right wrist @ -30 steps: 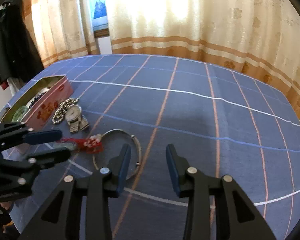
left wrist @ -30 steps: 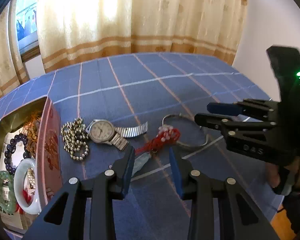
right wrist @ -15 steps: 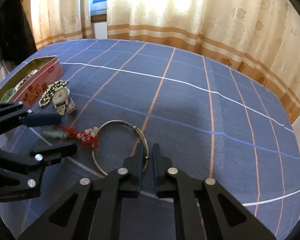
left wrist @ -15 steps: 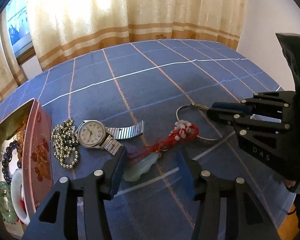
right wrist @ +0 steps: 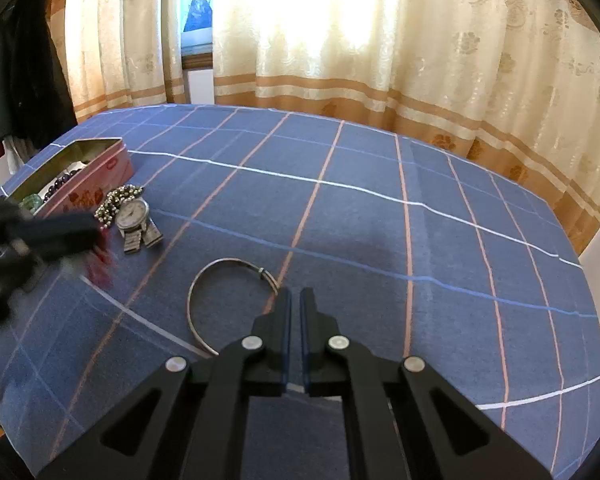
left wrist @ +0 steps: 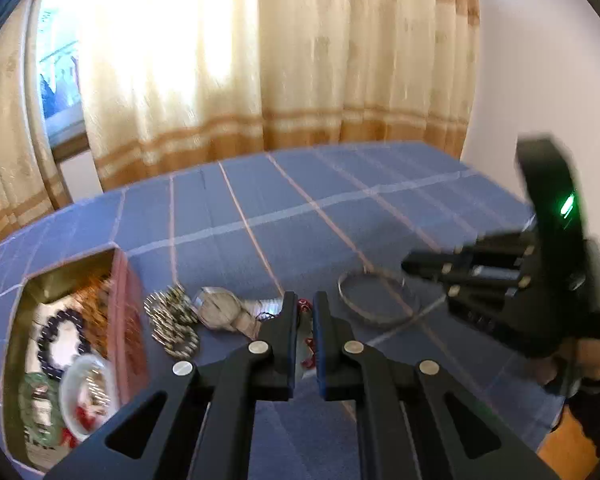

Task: Organize jewelry
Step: 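Close left tool on red-tasseled pendant while right tool hovers over silver bangle, then close right tool on silver wire bangle while left tool holds the pendant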

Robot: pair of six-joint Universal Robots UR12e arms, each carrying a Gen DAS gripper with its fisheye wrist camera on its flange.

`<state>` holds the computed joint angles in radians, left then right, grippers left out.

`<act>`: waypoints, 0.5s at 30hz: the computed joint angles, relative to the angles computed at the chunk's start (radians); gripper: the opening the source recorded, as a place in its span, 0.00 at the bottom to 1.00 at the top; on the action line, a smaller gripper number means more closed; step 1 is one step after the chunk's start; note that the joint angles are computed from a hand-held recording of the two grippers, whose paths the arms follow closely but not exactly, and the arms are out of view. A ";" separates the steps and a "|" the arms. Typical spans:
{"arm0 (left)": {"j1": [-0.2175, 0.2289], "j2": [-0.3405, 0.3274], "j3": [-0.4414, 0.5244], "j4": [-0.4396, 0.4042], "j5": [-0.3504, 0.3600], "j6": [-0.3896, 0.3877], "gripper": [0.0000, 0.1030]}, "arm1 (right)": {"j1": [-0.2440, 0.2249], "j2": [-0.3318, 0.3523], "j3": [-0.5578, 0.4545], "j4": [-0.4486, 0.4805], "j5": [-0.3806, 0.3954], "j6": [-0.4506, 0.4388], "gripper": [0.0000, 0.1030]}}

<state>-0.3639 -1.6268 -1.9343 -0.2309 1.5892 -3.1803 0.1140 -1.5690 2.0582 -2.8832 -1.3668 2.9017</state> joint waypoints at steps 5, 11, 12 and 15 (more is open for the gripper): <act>0.012 0.017 -0.004 0.040 -0.006 -0.006 0.06 | -0.009 0.005 -0.009 0.023 0.049 0.014 0.06; 0.023 0.028 -0.013 0.059 -0.021 -0.019 0.06 | -0.013 0.020 -0.038 0.101 0.075 0.029 0.43; 0.024 0.026 -0.012 0.061 -0.018 -0.019 0.06 | -0.010 0.022 -0.041 0.110 0.068 0.028 0.43; 0.028 0.030 -0.019 0.062 -0.026 -0.022 0.06 | -0.013 0.015 -0.034 0.098 0.092 0.042 0.50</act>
